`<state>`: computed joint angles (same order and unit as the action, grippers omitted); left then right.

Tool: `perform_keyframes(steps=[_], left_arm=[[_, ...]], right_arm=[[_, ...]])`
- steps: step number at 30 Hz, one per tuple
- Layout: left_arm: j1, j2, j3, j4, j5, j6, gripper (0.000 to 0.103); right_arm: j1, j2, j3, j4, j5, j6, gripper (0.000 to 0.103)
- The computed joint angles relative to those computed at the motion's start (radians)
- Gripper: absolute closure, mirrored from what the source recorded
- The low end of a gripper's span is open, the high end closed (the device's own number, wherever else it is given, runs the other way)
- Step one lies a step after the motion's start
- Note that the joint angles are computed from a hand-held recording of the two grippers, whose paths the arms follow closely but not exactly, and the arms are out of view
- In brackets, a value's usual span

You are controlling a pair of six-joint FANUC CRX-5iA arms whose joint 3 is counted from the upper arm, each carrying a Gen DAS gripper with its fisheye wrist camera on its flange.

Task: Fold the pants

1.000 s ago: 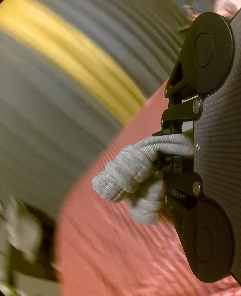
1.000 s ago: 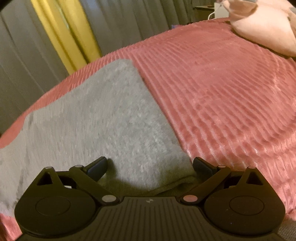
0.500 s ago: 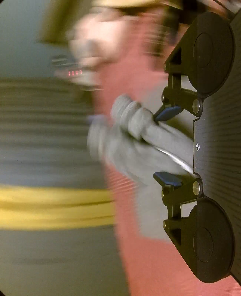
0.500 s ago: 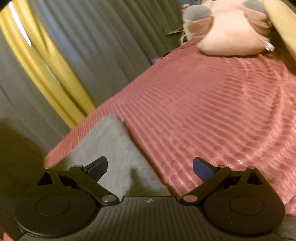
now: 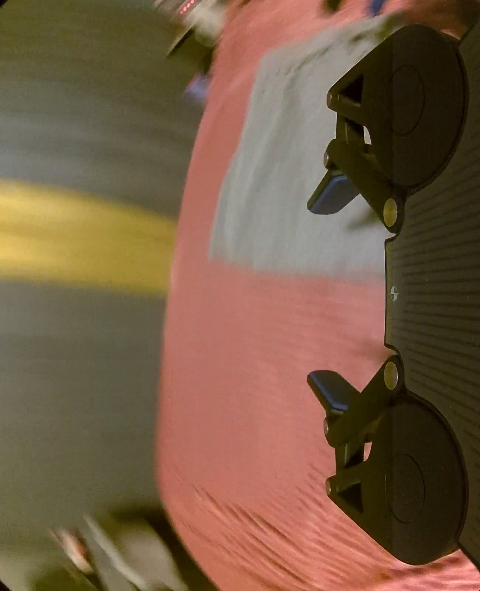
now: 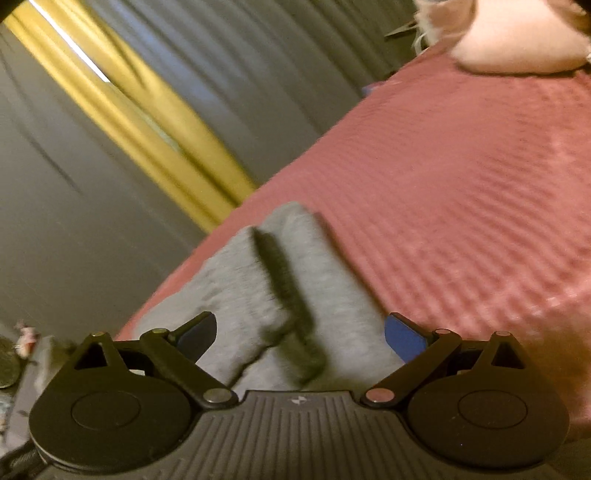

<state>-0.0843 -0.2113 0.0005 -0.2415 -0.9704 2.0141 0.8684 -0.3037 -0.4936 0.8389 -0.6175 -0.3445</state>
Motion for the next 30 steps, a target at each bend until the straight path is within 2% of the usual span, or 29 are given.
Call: perform_keyframes(steps=[1, 3, 5, 7, 11, 15, 19, 22, 25, 26, 27, 28, 30], left_arm=[[0.037, 0.004, -0.011, 0.018, -0.01, 0.064, 0.007], [0.132, 0.015, -0.054, 0.156, -0.01, 0.075, 0.008], [0.208, 0.037, -0.075, 0.286, -0.035, 0.056, 0.012], [0.238, 0.05, -0.091, 0.344, -0.035, 0.054, 0.012], [0.23, 0.029, -0.117, 0.339, -0.028, 0.018, 0.011], [0.233, 0.033, -0.139, 0.38, -0.017, -0.054, 0.01], [0.219, 0.036, -0.14, 0.386, -0.025, -0.058, 0.01], [0.208, 0.039, -0.13, 0.366, -0.03, -0.06, 0.01], [0.196, 0.048, -0.119, 0.345, -0.034, -0.06, 0.01], [0.195, 0.047, -0.117, 0.341, -0.037, -0.057, 0.01], [0.194, 0.049, -0.115, 0.338, -0.04, -0.053, 0.009], [0.196, 0.048, -0.115, 0.339, -0.044, -0.048, 0.009], [0.2, 0.051, -0.116, 0.346, -0.045, -0.044, 0.009]], right_arm=[[0.0, -0.002, 0.004, -0.019, 0.008, 0.0, 0.02], [-0.025, -0.014, -0.014, -0.051, 0.096, -0.038, 0.025], [-0.025, 0.003, 0.019, -0.148, 0.08, 0.004, 0.025], [-0.027, 0.017, 0.045, -0.225, 0.063, 0.056, 0.03], [-0.05, 0.024, 0.057, -0.333, 0.127, 0.085, 0.033], [-0.06, 0.052, 0.075, -0.369, 0.135, 0.057, 0.032], [-0.086, 0.097, 0.113, -0.468, 0.184, 0.088, 0.025], [-0.093, 0.128, 0.125, -0.42, 0.206, 0.011, 0.018], [-0.097, 0.149, 0.123, -0.358, 0.226, -0.065, 0.019], [-0.094, 0.15, 0.115, -0.314, 0.228, -0.092, 0.023], [-0.086, 0.153, 0.116, -0.276, 0.214, -0.102, 0.041], [-0.079, 0.157, 0.122, -0.262, 0.198, -0.09, 0.051], [-0.067, 0.163, 0.113, -0.166, 0.18, -0.132, 0.052]])
